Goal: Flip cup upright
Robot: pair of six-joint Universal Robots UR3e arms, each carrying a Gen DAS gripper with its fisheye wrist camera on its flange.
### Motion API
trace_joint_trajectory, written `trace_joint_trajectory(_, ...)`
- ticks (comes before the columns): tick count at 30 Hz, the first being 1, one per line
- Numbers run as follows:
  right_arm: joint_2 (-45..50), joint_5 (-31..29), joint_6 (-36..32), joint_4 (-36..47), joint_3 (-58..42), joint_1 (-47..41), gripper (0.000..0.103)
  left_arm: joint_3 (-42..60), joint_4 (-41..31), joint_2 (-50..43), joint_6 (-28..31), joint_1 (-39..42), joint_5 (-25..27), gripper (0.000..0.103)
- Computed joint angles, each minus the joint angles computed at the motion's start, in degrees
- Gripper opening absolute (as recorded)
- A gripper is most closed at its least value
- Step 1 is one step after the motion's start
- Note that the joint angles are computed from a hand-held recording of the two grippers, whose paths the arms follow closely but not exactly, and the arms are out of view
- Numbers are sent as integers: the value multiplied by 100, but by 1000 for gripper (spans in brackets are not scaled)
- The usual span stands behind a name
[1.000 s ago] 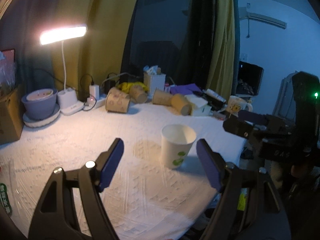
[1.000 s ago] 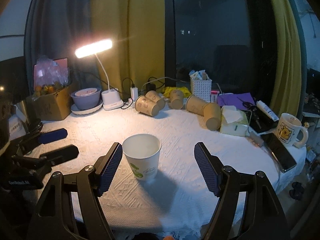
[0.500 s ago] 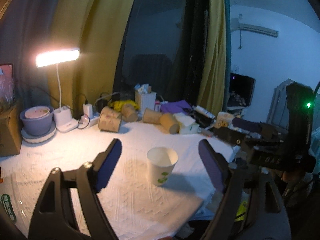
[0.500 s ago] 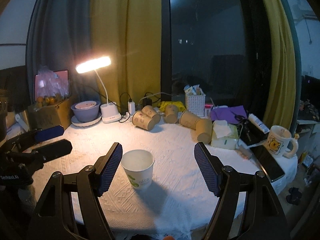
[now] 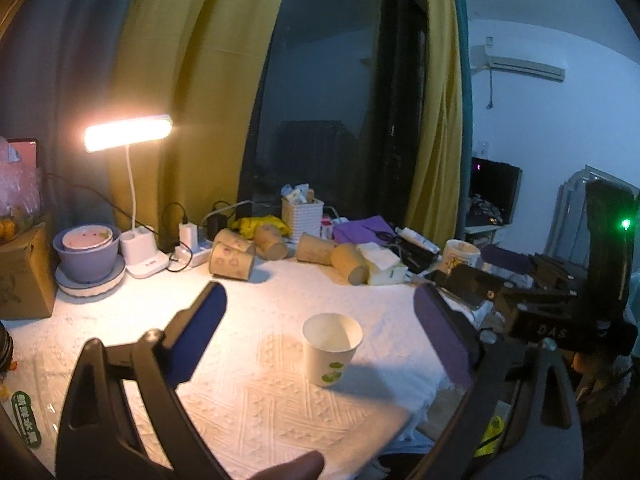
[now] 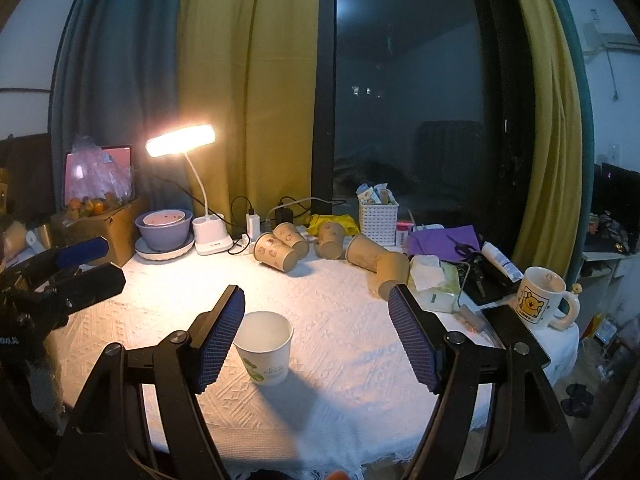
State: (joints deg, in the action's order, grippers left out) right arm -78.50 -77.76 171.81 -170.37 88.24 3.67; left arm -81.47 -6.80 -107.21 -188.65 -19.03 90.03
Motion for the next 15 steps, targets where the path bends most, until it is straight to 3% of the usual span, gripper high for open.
trace_joint_trajectory(15,14,32,-21,25,3,-21,77,-73,8,33,-48,37,-49,96)
